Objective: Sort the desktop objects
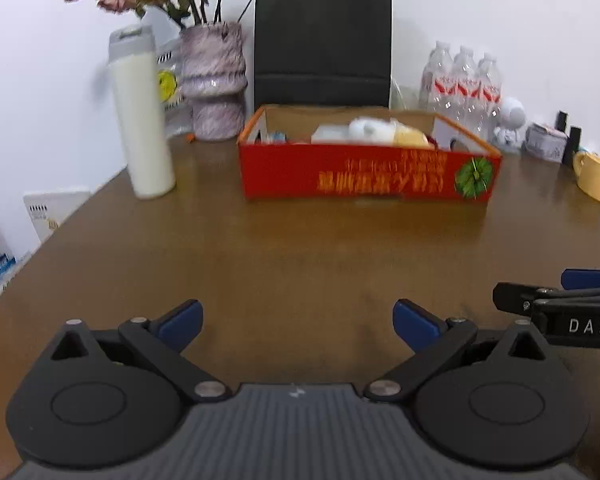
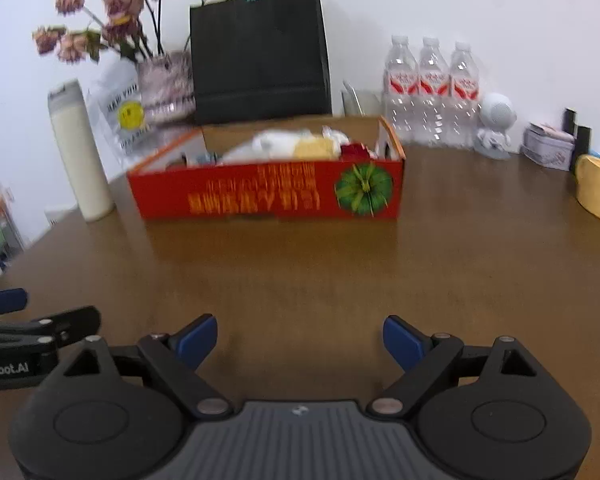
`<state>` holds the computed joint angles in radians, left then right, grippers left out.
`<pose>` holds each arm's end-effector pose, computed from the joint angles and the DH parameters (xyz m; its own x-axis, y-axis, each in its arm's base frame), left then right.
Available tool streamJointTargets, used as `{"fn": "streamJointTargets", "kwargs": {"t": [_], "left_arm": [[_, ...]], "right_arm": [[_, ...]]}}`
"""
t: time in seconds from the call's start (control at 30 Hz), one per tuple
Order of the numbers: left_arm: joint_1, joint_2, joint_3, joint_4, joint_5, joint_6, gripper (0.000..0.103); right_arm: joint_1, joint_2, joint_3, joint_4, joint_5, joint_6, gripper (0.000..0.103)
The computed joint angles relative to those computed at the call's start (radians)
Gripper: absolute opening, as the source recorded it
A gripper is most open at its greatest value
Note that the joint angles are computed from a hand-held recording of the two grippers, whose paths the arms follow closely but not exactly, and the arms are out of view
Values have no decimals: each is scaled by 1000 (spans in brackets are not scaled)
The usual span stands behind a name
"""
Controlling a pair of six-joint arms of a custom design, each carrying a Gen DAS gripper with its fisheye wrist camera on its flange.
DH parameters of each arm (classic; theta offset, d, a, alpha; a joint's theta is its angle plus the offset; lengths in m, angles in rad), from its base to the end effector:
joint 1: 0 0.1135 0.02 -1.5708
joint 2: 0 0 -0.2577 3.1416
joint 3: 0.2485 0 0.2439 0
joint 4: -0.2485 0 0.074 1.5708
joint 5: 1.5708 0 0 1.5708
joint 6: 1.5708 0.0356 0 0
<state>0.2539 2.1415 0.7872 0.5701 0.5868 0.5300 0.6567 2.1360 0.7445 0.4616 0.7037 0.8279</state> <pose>0.3359 0.0668 0.0392 -0.5037 0.3042 -0.8085 0.4925 0.8701 0.0205 0.2673 0.1769 0.0281 -0.5466 0.2877 -0.7864 0.3600 0.9287 0.0895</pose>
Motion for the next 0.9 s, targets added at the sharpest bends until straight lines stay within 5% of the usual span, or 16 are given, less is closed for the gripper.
{"fn": "streamJointTargets", "kwargs": {"t": [0.13,0.37,0.63,0.9], "left_arm": [[44,13,30,-131,37,62,103],[25,62,72,-157,-10,96,103],[8,86,60,-59,-31,59,103],[16,97,70,-66,-10,60,103]], "right_arm": [[80,16,-26,-8,21,91,92],[119,53,41,-99,32,158,99],[101,104,140,-231,70,153,103],[90,100,127,-205,59,134,103]]}}
